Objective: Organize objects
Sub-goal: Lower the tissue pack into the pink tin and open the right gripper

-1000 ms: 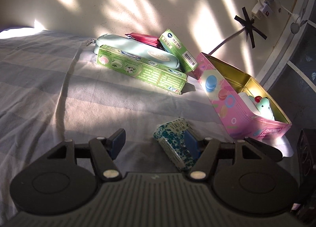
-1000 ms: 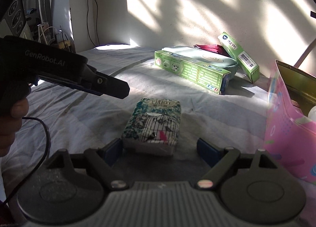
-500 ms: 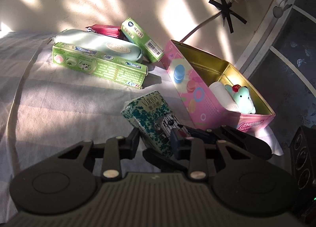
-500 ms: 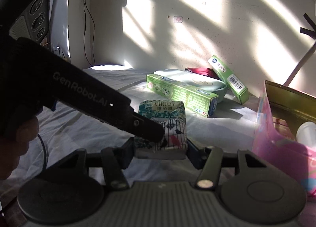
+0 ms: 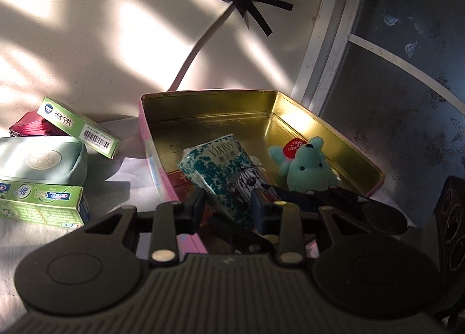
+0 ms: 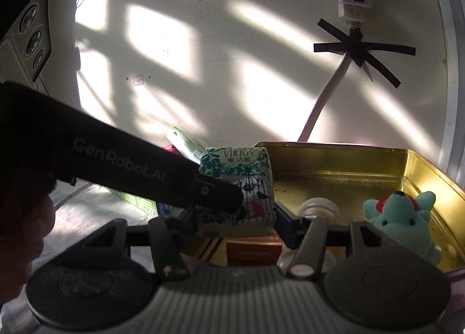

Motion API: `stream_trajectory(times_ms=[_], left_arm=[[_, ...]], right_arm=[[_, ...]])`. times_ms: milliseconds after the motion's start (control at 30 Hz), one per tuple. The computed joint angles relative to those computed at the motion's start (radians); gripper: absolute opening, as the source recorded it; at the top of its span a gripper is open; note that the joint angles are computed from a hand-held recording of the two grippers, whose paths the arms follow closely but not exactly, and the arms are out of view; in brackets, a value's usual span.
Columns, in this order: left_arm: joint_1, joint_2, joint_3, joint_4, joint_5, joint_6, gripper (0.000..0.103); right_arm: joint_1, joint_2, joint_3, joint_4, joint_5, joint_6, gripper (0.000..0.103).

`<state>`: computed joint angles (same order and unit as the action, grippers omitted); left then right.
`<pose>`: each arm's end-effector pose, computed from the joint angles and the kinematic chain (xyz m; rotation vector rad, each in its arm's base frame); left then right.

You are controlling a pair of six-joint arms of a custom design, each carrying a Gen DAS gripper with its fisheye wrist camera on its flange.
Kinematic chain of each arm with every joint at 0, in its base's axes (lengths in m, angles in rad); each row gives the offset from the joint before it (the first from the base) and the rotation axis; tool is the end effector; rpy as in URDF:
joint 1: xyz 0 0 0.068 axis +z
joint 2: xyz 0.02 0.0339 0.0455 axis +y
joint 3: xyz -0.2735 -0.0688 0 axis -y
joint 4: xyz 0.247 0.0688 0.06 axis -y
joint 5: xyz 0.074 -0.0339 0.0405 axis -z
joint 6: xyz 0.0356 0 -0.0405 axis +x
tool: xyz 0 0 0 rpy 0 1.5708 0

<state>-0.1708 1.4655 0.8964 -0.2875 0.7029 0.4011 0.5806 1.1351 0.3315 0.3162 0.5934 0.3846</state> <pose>0.2897 -0.0733 0.2265 0.9359 2.0850 -0.7277 0.1871 0.0989 0.1768 0.1651 1.9627 0.0164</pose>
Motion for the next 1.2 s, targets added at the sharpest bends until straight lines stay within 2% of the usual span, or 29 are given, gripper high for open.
stream_trajectory(times_ms=[133, 267, 433, 533, 733, 967, 1200], left_arm=[[-0.066, 0.050, 0.007, 0.056, -0.104, -0.032, 0.047], [-0.087, 0.028, -0.035, 0.128, -0.140, -0.055, 0.053], [-0.070, -0.071, -0.114, 0.193, -0.166, -0.051, 0.058], [-0.046, -0.144, -0.164, 0.233, -0.180, -0.052, 0.059], [0.012, -0.241, -0.236, 0.296, -0.277, -0.057, 0.062], [0.121, -0.197, -0.239, 0.282, -0.306, -0.034, 0.062], [0.224, -0.152, -0.263, 0.334, -0.310, 0.005, 0.063]], right_arm=[[-0.047, 0.052, -0.037, 0.087, 0.014, 0.018, 0.063], [-0.028, 0.058, -0.057, 0.109, 0.083, 0.002, 0.068], [0.004, 0.039, -0.083, 0.154, 0.128, -0.010, 0.072], [0.026, 0.037, -0.093, 0.182, 0.163, -0.019, 0.072], [0.040, 0.014, -0.129, 0.243, 0.246, 0.015, 0.072], [0.010, 0.032, -0.140, 0.257, 0.272, 0.064, 0.072], [0.024, 0.070, -0.136, 0.279, 0.291, 0.068, 0.072]])
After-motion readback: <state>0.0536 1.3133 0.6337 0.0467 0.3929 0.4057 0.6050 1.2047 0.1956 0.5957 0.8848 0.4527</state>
